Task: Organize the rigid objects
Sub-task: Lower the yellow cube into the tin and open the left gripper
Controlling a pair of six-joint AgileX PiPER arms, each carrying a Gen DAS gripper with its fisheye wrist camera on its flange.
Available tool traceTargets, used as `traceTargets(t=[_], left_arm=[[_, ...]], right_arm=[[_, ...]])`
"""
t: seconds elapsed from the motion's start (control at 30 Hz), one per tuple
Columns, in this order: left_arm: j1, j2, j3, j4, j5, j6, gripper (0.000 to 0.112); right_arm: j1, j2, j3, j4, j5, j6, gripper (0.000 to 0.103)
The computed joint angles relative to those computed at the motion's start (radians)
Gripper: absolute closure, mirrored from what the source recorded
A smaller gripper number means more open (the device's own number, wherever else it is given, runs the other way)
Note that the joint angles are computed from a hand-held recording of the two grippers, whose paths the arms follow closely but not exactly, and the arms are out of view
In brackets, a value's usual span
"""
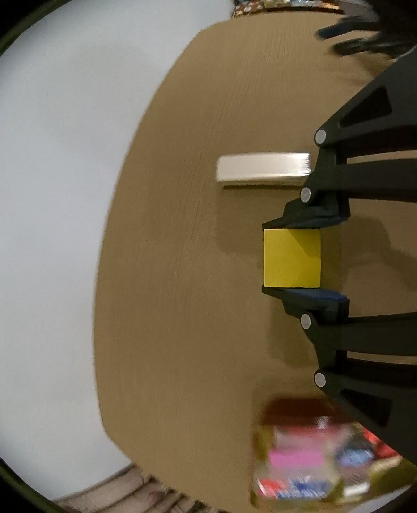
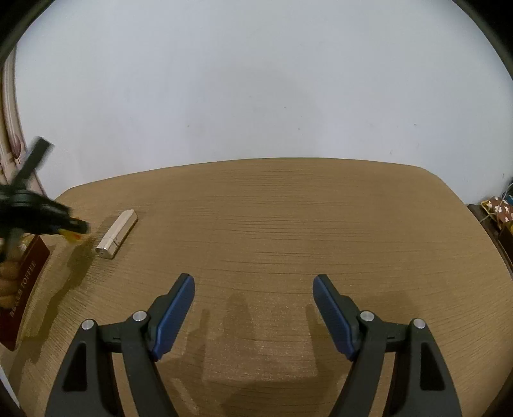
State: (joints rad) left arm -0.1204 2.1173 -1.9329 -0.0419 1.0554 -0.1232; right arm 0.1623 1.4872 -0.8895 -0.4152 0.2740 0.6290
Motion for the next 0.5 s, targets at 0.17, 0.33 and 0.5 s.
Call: traceTargets(t=[0.17, 0.33, 0.5], left_arm=[[0.177, -0.377, 0.336, -0.072, 0.027, 0.207, 0.085], [0.428, -0.513, 0.444, -0.005, 0.12, 0.374, 0.085], [0.565, -0.5, 0.546, 0.017, 0.083, 0.417, 0.094]], right_arm=[[-0.003, -0.003, 0.002, 0.009, 0.003, -0.009, 0.025], [0.006, 0.005, -0.01, -0.023, 0.016, 0.025, 0.025], [0.026, 0.02, -0.027, -0.083, 0.036, 0.088, 0.024]])
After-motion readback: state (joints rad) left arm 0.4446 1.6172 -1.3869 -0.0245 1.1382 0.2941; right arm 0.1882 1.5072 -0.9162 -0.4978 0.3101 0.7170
